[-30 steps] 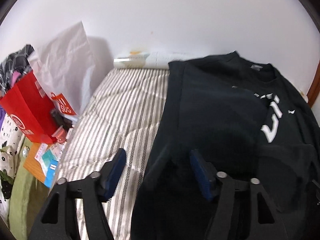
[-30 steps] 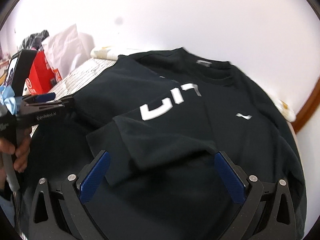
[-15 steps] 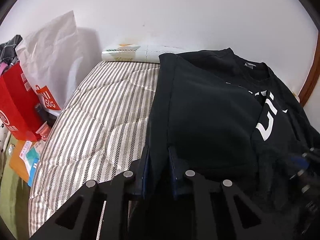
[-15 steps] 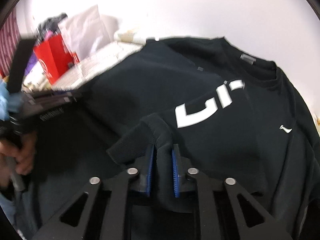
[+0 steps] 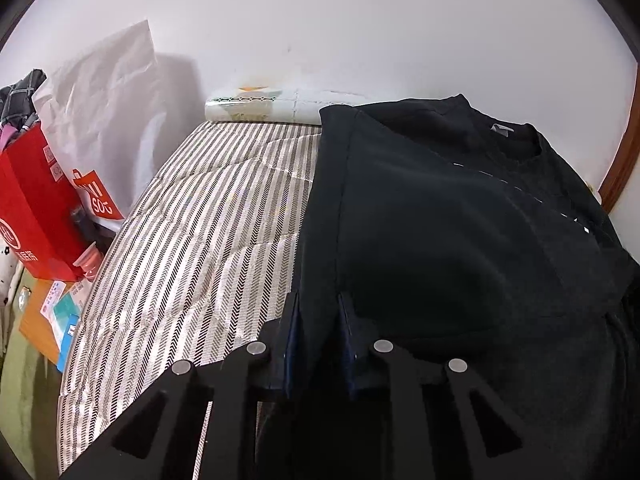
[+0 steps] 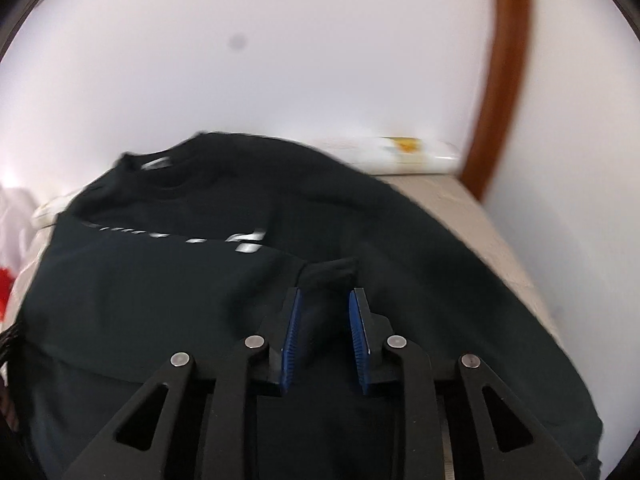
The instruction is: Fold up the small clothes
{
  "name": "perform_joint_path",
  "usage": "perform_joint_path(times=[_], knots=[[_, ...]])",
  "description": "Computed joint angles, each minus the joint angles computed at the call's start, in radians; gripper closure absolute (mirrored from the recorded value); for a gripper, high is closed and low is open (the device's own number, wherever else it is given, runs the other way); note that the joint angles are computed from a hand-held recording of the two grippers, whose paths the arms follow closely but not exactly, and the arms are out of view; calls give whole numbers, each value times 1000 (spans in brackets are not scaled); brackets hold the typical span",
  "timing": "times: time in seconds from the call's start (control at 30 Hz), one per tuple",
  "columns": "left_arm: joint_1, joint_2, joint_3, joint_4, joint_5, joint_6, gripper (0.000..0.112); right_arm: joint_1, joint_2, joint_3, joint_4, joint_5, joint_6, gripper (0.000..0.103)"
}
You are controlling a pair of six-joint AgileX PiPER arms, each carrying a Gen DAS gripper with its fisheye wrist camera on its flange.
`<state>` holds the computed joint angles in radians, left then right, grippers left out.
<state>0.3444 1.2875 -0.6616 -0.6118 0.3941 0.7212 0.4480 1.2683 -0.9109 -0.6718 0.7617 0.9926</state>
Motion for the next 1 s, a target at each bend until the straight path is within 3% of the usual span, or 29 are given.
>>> perform_joint_path(times=[0.13, 0.33, 0.47, 0.53, 0.67, 0.8, 0.93, 1.0], knots=[[1, 0, 0, 0, -1, -2, 91, 71, -29, 25, -58, -21, 45, 54], [11, 3, -1, -14, 5, 9, 88, 151, 148, 5, -168, -63, 55, 55], [18, 6, -3, -14, 8, 1, 83, 50, 252, -18, -56, -59, 34, 63], [22, 8, -5, -7, 9, -11, 77, 4, 208, 14, 7, -110, -11, 65], [25, 9, -7, 36, 1, -70, 67, 25, 31, 72, 17, -65, -5, 58], [17, 6, -6, 72, -8, -109, 60, 91, -172, 146, -87, 87, 57, 34], [-8, -1, 0, 128, -26, -162, 58, 100, -174, 173, -121, 181, 7, 33], [-7, 0, 0, 118, -23, -150, 58, 101, -157, 186, -114, 169, -19, 33]])
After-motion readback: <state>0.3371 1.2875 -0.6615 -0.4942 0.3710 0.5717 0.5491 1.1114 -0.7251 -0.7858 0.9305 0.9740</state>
